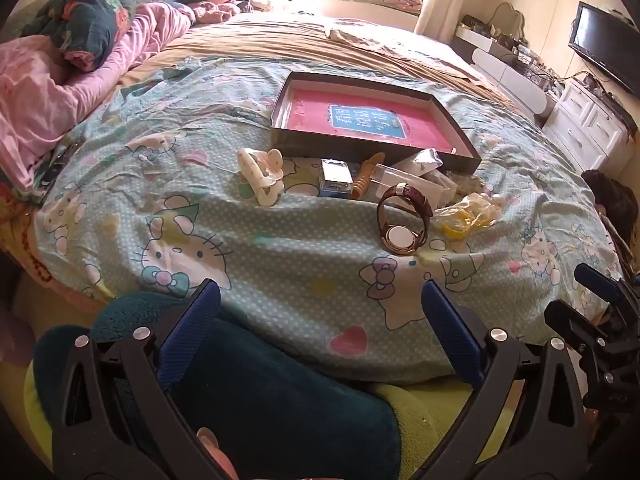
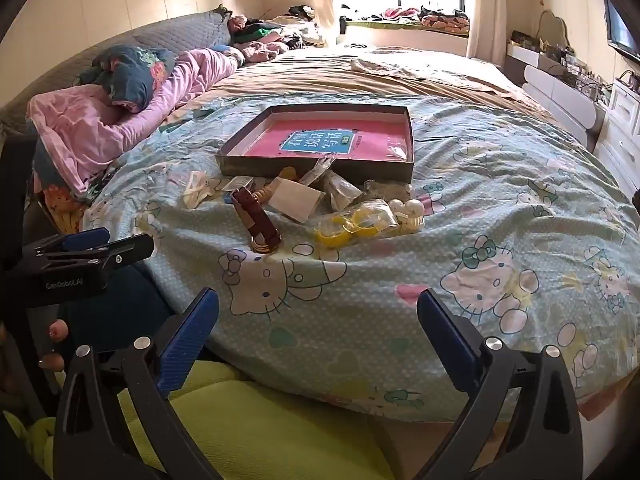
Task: Organize jewelry
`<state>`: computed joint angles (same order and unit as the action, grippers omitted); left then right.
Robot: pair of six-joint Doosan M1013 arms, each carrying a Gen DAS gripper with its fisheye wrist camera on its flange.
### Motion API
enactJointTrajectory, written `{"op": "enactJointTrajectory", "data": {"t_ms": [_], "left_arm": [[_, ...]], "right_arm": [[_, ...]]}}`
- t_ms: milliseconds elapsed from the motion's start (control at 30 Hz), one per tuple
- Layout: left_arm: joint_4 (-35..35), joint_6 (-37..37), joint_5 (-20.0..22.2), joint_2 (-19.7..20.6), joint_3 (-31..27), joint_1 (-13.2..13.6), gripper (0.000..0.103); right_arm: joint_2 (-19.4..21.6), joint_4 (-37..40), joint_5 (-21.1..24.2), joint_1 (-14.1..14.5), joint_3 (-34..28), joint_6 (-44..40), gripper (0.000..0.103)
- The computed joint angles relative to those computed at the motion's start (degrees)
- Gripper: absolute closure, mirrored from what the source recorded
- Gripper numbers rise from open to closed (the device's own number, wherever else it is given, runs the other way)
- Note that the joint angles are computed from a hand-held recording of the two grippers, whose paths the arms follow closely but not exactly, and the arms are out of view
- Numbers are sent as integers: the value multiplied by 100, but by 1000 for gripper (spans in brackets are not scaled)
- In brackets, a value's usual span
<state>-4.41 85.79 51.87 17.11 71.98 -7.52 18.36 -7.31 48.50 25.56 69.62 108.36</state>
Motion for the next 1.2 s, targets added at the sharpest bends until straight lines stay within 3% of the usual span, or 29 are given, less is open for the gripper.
{"op": "enactJointTrajectory", "data": {"t_ms": [1200], "left_arm": [[-21, 89, -23, -55, -5, -10, 9]], "right_arm": [[-48, -10, -104, 47, 1, -26, 4]]}}
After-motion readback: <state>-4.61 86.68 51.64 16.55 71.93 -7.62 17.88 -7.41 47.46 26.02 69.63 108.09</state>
